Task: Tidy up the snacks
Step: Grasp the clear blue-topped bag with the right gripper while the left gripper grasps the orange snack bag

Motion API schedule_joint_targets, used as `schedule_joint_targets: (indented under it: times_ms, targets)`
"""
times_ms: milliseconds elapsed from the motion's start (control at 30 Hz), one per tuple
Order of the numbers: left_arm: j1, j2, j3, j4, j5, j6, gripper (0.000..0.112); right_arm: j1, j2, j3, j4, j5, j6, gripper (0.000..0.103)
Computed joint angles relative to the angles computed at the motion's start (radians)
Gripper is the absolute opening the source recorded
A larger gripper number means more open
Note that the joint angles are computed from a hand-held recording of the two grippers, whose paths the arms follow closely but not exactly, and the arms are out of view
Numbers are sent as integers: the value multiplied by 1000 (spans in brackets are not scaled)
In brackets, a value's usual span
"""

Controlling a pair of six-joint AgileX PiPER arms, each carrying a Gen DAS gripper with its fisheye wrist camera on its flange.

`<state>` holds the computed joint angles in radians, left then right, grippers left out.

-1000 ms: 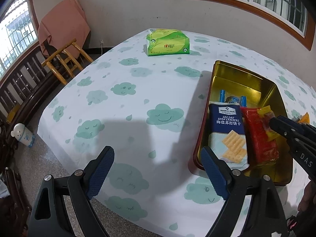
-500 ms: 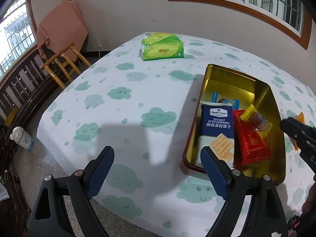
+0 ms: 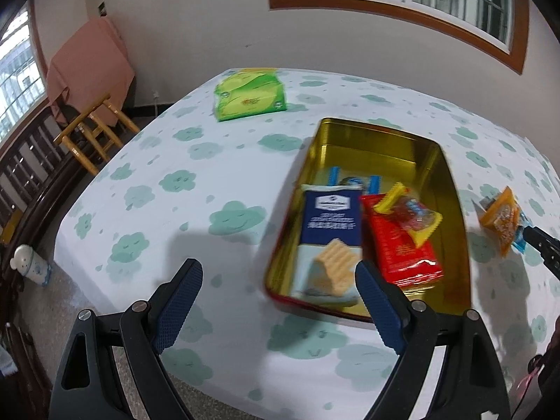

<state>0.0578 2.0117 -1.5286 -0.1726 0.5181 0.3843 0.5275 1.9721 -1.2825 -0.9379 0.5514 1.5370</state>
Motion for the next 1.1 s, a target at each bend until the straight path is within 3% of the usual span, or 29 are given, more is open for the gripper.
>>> schedule_joint_targets:
  times_ms: [233, 833, 1100]
  targets:
    - [-60, -9, 14, -35, -2, 47, 87, -76, -7, 74, -25, -55, 59, 29]
    - [-251, 17, -9, -24, -3, 58, 87, -137, 82, 16, -71, -97, 31, 30]
    - [-325, 22, -6, -85, -16, 104, 87, -140, 28, 121, -202, -95, 178, 28]
